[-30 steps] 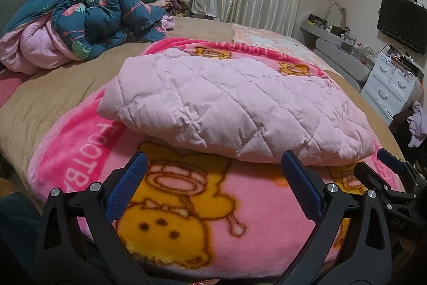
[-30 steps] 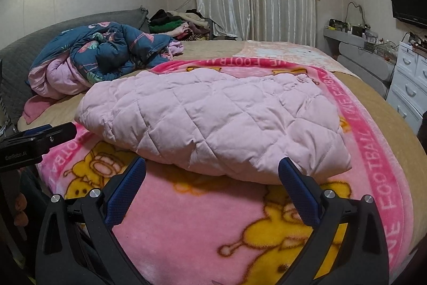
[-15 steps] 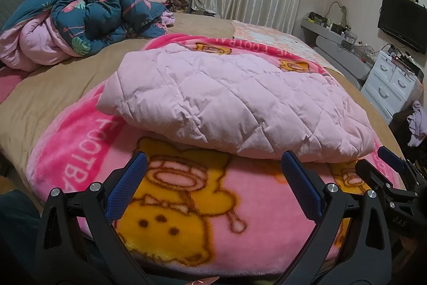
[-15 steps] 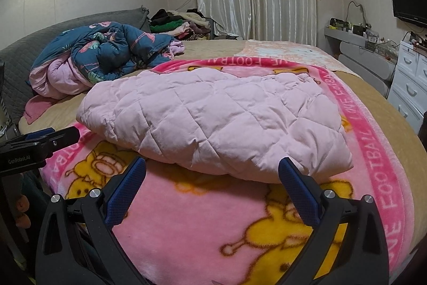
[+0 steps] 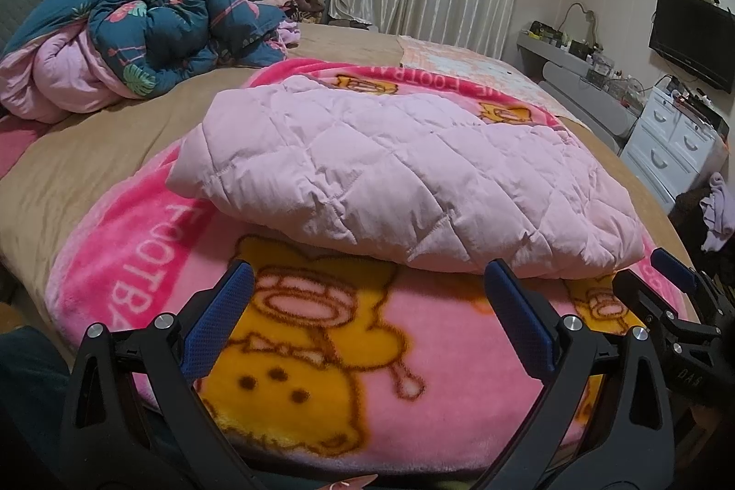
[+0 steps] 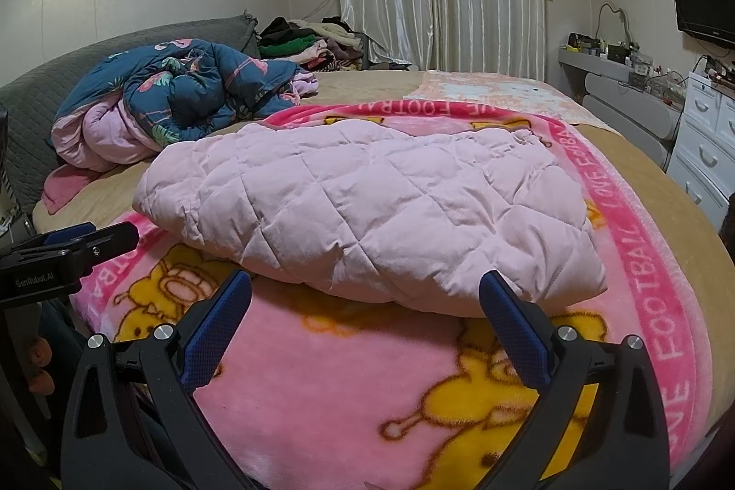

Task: Fold large clothes

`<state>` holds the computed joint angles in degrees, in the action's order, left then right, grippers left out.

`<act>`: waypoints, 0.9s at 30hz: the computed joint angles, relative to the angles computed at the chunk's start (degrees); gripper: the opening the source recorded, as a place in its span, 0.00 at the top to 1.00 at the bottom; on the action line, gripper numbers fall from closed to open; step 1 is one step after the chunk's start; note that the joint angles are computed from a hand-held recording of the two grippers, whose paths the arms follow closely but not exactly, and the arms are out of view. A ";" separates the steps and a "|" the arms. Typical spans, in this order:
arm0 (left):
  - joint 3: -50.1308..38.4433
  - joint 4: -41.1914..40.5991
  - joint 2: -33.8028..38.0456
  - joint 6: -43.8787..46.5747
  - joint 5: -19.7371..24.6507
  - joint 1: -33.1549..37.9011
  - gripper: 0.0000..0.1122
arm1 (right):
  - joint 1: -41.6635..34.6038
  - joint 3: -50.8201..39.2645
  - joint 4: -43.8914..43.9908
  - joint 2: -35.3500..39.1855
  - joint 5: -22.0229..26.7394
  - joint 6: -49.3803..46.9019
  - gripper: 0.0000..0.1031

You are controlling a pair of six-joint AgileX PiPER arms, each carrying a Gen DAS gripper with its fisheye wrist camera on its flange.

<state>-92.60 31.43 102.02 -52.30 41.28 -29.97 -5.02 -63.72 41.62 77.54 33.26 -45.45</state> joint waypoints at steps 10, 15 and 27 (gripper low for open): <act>0.07 0.16 -0.12 -0.16 0.12 -0.06 0.16 | -0.04 -0.08 0.03 0.08 0.14 -0.09 0.04; 0.34 0.08 -0.36 -0.22 -0.24 -0.02 0.16 | 0.16 -0.07 -0.23 -0.02 0.04 0.28 0.04; 0.44 0.07 -0.48 -0.19 -0.20 0.00 0.16 | 0.20 0.02 -0.26 -0.07 -0.02 0.36 0.04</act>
